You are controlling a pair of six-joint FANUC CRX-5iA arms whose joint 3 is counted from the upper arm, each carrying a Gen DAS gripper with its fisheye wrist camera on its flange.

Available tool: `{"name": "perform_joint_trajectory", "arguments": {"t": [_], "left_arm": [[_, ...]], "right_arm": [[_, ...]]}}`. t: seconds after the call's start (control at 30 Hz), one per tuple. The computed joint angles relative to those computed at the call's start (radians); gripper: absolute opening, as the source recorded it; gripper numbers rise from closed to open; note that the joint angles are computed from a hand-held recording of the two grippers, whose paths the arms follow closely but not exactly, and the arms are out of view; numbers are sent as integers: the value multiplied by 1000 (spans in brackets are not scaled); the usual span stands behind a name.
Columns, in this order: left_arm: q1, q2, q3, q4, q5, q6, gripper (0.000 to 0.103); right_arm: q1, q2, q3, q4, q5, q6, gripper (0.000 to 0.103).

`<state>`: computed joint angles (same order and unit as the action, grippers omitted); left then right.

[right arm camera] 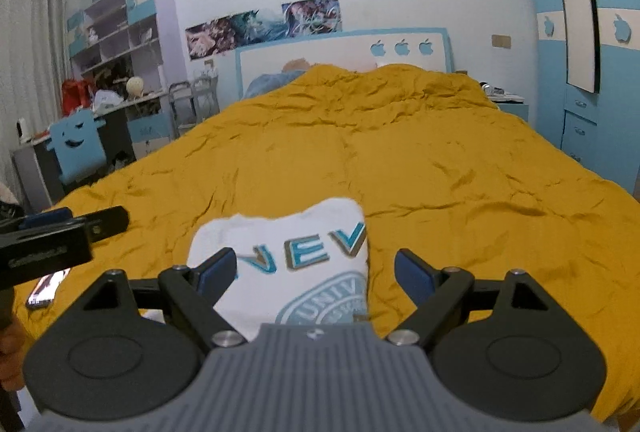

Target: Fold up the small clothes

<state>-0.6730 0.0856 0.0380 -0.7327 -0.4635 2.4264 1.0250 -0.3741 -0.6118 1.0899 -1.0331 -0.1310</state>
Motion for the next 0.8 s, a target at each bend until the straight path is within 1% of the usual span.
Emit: {"name": "perform_joint_trajectory", "arguments": {"t": [0.07, 0.17, 0.23, 0.4, 0.5, 0.63, 0.8], "left_arm": [[12, 3, -8, 56, -15, -60, 101], [14, 19, 0, 96, -57, -113, 101], [22, 32, 8, 143, -83, -161, 101], [32, 49, -1, 241, -118, -235, 101], [34, 49, -10, 266, -121, -266, 101], [26, 51, -5, 256, -133, -263, 101], [32, 51, -6, 274, -132, -285, 101]], "right_arm": [[7, 7, 9, -32, 5, 25, 82], [15, 21, 21, -78, -16, 60, 82], [18, 39, 37, -115, -36, 76, 82], [21, 66, 73, -227, -52, 123, 82], [17, 67, 70, -241, -43, 130, 82], [11, 67, 70, -254, -36, 141, 82], [9, 65, 74, -274, -34, 147, 82]]}}
